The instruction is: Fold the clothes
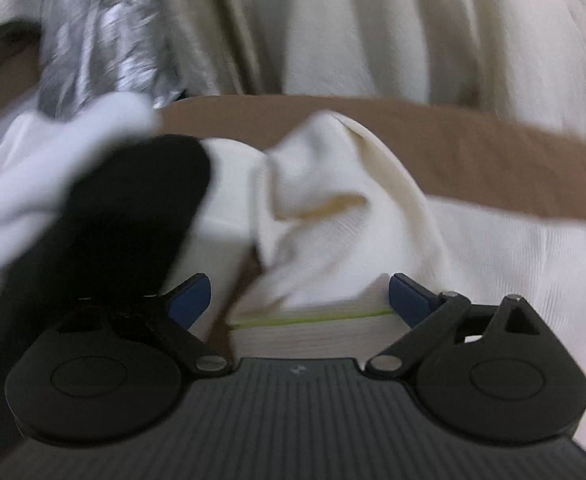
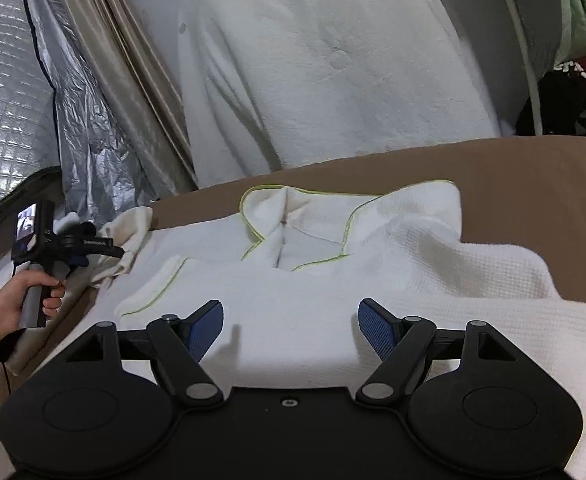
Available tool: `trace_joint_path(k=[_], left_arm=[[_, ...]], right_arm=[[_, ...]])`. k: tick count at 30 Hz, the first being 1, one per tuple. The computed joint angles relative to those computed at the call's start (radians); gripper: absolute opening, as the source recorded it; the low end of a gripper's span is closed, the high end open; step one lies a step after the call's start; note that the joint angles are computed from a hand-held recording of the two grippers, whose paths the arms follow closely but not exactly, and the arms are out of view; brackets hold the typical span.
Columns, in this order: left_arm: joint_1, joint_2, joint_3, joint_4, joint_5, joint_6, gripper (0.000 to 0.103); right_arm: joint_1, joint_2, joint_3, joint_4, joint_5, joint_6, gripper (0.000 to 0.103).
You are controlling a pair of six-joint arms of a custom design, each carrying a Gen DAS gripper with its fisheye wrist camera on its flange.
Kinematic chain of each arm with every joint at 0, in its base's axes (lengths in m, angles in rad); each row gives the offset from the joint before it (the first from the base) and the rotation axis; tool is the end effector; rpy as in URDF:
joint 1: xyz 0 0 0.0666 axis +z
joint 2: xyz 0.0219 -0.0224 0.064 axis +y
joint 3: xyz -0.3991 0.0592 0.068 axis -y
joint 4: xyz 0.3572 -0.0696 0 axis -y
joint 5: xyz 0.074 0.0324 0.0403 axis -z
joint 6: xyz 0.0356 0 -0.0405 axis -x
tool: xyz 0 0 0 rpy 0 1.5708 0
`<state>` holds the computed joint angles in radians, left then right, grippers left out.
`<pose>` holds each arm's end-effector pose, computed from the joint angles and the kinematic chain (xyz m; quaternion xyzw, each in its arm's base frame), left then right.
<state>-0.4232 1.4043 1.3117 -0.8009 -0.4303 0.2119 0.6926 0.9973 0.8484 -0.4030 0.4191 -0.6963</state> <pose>0.4117 -0.1696 0.4194 0.0266 0.9238 0.0900 0.3712 0.2453 0.1841 0.3937 0.1030 0.8537 0.1657 0.4828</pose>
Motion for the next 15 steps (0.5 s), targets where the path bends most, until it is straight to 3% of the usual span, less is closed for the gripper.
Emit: trace_joint_path(k=[1, 3, 8, 11, 15], left_arm=[[-0.008, 0.008, -0.003, 0.004, 0.003, -0.012, 0.053], [-0.024, 0.018, 0.006, -0.013, -0.005, 0.006, 0.015], [-0.137, -0.021, 0.030, -0.007, -0.156, -0.077, 0.011], [-0.185, -0.074, 0.091, -0.057, -0.117, -0.028, 0.011], [-0.267, -0.161, 0.206, -0.163, 0.076, 0.204, 0.011]], right_arm=[[0.001, 0.001, 0.001, -0.004, 0.004, 0.000, 0.080], [0.005, 0.001, 0.001, -0.010, 0.017, -0.004, 0.080], [0.014, -0.005, 0.002, -0.031, 0.040, -0.017, 0.080], [0.012, -0.019, -0.002, -0.023, 0.050, -0.029, 0.080], [0.005, -0.055, -0.008, -0.026, 0.041, -0.070, 0.080]])
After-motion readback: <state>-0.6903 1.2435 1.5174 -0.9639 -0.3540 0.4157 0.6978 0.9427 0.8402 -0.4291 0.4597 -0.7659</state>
